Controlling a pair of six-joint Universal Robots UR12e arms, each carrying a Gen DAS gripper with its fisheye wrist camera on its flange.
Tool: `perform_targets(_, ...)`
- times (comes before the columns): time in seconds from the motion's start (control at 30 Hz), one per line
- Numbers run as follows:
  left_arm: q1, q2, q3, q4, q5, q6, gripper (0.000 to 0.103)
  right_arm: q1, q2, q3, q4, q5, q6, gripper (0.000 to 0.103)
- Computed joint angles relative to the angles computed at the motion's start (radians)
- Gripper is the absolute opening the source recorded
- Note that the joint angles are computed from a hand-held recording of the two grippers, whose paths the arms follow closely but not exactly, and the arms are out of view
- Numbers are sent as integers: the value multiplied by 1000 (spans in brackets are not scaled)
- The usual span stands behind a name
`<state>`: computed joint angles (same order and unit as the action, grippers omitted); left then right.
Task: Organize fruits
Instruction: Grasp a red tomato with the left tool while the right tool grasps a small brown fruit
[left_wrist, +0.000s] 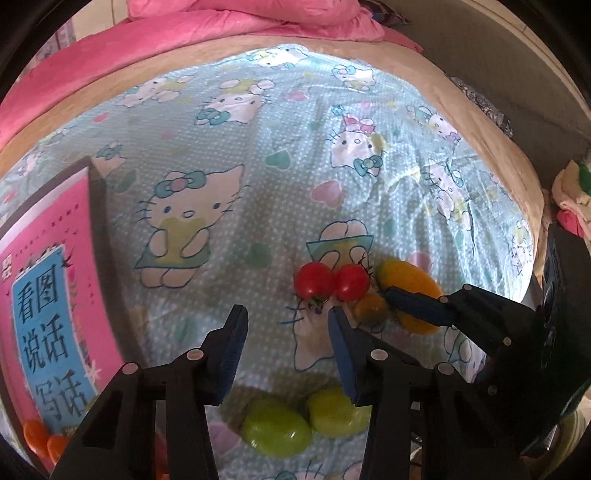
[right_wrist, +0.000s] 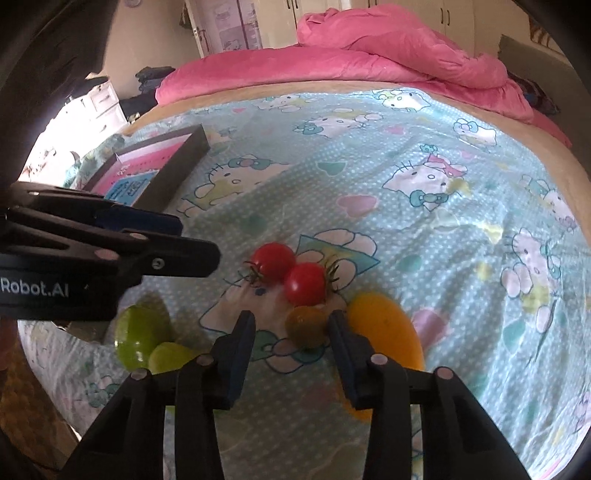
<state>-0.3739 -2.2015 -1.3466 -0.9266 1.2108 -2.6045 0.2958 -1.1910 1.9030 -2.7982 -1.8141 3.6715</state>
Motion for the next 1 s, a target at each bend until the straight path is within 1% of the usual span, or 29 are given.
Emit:
perform_targets(0.1, -6, -10, 8, -4, 2, 7, 46, 2, 6, -7, 7, -13, -32, 41)
perform_targets(0.23, -13, -28, 28, -21, 4, -1, 46, 6, 14, -16, 25, -34, -74, 41)
perform_targets(0.37, -17, -41, 40, -35, 8, -1, 46, 18, 23, -29, 55, -84, -107, 36)
perform_targets(0.4, -19, -44, 42, -37, 11, 0, 46, 20, 24, -31, 61, -93, -108, 30)
perform_targets(0.43, -20, -47, 45, -42, 12, -2, 46, 20, 24, -32, 70, -97, -108, 28)
perform_targets(0.57, -25, -56, 52, -51, 13, -3, 46, 21, 19, -24, 53, -96, -109, 28)
perform_targets(0.7, -28, -59, 54, -46, 11, -6, 46, 13, 7, -3, 13, -54, -85, 28)
perform_targets(0.77, -30, -63, 59, -42, 10, -11, 46, 3, 0, 13, -21, -18, -60, 28)
perform_targets(0.83, -31, -69, 68, -49, 3, -19, 45, -3, -4, 21, -38, 1, -40, 28)
perform_targets(0.87, -34, -73, 74, -51, 5, -24, 44, -6, -6, 24, -48, 10, -31, 28)
perform_targets(0.93, -39, -78, 79, -55, 17, -21, 34, -12, -8, 31, -70, 30, -16, 28)
perform_targets(1.0, -44, -79, 76, -45, 28, -11, 32, -17, -9, 36, -88, 50, -8, 28)
